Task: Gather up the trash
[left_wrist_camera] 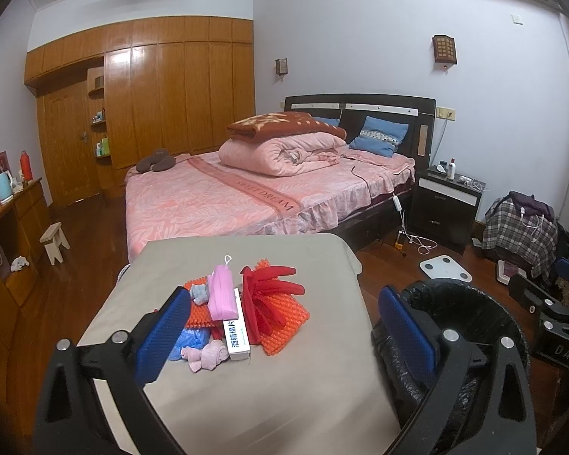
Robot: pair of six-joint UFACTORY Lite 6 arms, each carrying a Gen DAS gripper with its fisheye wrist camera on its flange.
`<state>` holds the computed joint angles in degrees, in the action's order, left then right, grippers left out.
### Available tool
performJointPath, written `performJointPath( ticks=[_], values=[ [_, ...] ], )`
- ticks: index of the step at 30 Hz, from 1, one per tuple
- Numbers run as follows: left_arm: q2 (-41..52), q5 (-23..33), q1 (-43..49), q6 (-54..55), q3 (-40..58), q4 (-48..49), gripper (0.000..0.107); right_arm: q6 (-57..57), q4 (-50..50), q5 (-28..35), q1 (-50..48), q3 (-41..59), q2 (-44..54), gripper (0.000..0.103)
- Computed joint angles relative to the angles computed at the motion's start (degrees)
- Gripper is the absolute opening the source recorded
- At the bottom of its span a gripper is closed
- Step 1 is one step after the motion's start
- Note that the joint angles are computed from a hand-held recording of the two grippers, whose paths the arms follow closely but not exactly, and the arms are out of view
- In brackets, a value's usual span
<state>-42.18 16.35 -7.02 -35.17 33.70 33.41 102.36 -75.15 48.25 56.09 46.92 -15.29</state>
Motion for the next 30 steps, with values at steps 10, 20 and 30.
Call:
performJointPath(
  ticks=[10,20,30],
  values=[
    [0.07,0.07,-0.01,-0.06,0.06,0.02,0.097,-0.07,0.04,0.0,0.0,0.04,0.07,0.098],
    [0.09,0.12,-0.16,-0.41,0.03,0.32,0.097,-0.09,0.06,-0.03,-0.03,0.05,0.12,0.098],
    [0.16,0.2,-0.3,-0.83,0.08,0.65,0.097,-0.8,0.36,-0.22,-0.4,1.04,0.68,0.098]
  ],
)
